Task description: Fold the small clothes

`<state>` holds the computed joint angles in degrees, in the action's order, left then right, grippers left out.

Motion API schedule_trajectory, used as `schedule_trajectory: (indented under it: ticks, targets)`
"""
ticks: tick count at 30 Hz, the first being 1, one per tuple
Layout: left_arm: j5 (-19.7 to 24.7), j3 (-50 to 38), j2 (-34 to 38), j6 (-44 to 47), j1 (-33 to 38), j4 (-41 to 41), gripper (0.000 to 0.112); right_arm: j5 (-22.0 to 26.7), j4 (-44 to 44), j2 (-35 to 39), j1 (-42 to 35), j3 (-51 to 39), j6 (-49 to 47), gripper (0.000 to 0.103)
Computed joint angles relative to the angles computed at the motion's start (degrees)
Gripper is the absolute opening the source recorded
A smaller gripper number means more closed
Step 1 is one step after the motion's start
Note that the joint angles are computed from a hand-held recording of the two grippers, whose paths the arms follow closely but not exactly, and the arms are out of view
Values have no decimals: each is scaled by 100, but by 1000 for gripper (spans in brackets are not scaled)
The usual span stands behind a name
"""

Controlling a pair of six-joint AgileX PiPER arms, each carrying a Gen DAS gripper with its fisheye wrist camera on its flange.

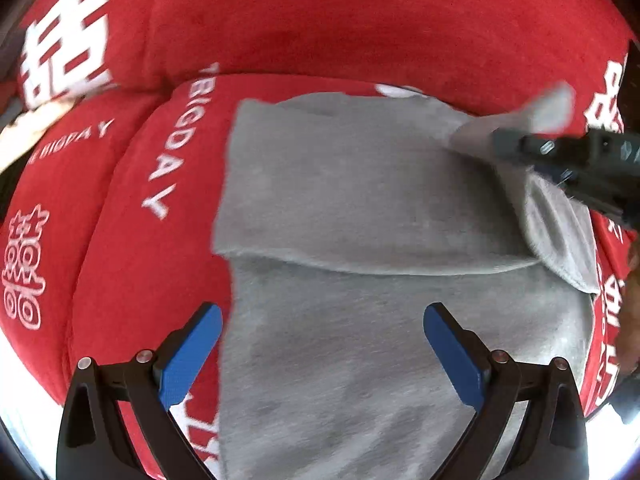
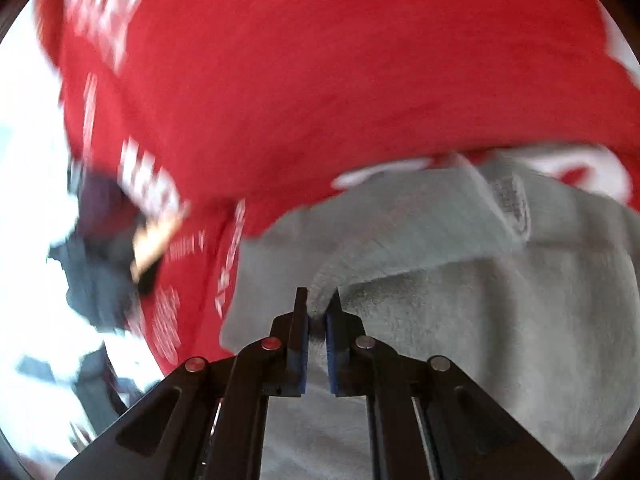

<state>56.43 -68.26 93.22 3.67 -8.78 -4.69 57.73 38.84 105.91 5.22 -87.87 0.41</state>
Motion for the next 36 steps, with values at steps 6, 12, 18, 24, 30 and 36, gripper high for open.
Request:
schedule_trajectory:
  ticks: [6,12,18,24,30,36]
  targets:
    - [0,113,-71,100,314,105,101,470,-947,680,947,-665,-147,9]
    - [87,-80,70,123,447,13,101,581,-1504,108,1195,-51,-62,29]
    - [69,-659,451,206,317,-240,101,82,-401,-1752,-515,2442,583,39]
    - [-116,-1258,1176,-164,-103,-34,101,520,168,-2887,-3034,4088,512,39]
    - [-288,-1194,1576,-791,-409,945,101,-38,1096,-2868,-3994,4813,391,7]
    - [-66,-1146,1472,-338,-64,495,101,508,1040,-2927,-4160,4542,153,7]
